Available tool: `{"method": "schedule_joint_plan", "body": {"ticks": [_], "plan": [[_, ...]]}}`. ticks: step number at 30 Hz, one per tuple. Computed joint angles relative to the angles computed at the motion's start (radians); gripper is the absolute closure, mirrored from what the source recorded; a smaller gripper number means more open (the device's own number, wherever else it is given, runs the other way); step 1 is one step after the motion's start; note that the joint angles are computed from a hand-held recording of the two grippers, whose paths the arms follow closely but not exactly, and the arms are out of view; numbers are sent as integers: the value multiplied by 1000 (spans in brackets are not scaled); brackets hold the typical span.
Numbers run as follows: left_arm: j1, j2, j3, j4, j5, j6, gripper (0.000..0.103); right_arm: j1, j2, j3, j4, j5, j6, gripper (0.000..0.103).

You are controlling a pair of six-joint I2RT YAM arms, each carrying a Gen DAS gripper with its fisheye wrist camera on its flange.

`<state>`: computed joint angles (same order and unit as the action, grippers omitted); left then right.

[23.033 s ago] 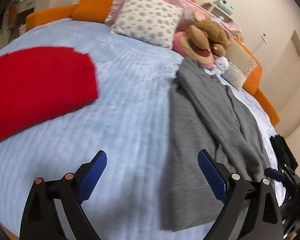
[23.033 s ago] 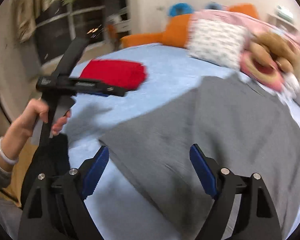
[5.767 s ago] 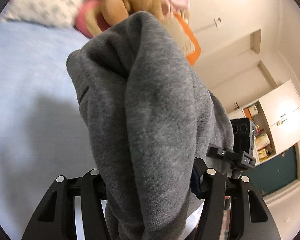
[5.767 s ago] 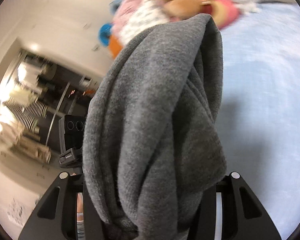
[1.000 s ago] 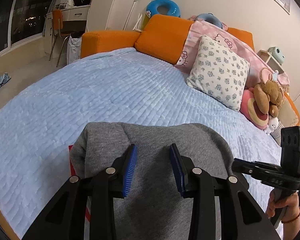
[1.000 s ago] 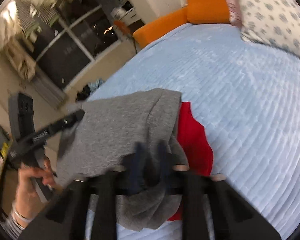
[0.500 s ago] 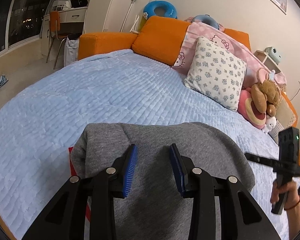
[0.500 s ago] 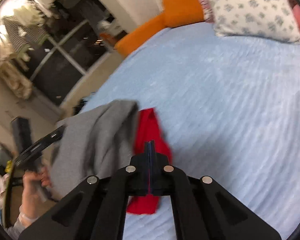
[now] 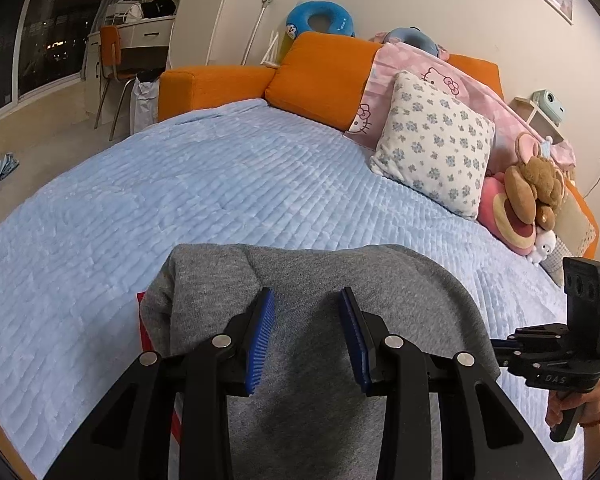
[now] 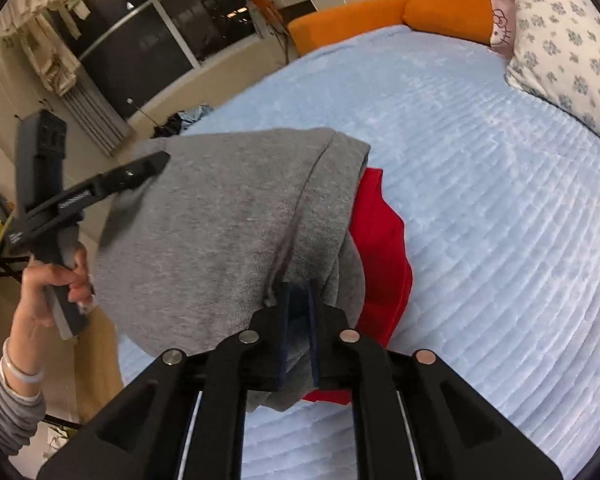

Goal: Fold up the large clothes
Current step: 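Hold the sweatshirt edge with the left tool while the right tool adjusts its side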

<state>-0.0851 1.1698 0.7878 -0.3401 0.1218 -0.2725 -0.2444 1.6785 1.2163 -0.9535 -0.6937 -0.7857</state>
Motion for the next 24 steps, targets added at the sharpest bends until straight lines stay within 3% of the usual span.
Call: {"method": "schedule_joint_plan", "body": {"ticks": [9, 11, 12, 13, 15, 16, 17, 21, 23, 24], "plan": [[-3, -9, -4, -4, 0, -10, 65, 63, -50, -32, 83, 111, 70, 82], [-2, -5, 0, -5, -1, -5, 64, 66, -58, -43, 107, 127, 86, 67], [-2, 2, 4, -3, -1, -2, 64, 68, -73, -66, 152, 153, 113, 52], [2, 3, 4, -3, 1, 1, 64, 67, -82, -89, 199, 174, 139, 25], [-3, -3, 0, -4, -2, -3, 64, 34, -14, -49, 132, 71, 109, 45], [-8, -10, -5, -5, -9, -7, 64, 17, 28, -22, 85, 7, 96, 66], [-4, -7, -4, -4, -6, -6, 64, 10, 42, -18, 74, -20, 90, 74], [-15, -14, 0, -22, -28, 0, 64, -7, 24, -42, 103, -73, 72, 90], [-12, -20, -1, -28, -21, -2, 64, -42, 48, 5, 31, -136, 33, 92], [-12, -18, 0, -26, -17, -8, 64, -73, 96, 70, -71, -200, -15, 92]]}}
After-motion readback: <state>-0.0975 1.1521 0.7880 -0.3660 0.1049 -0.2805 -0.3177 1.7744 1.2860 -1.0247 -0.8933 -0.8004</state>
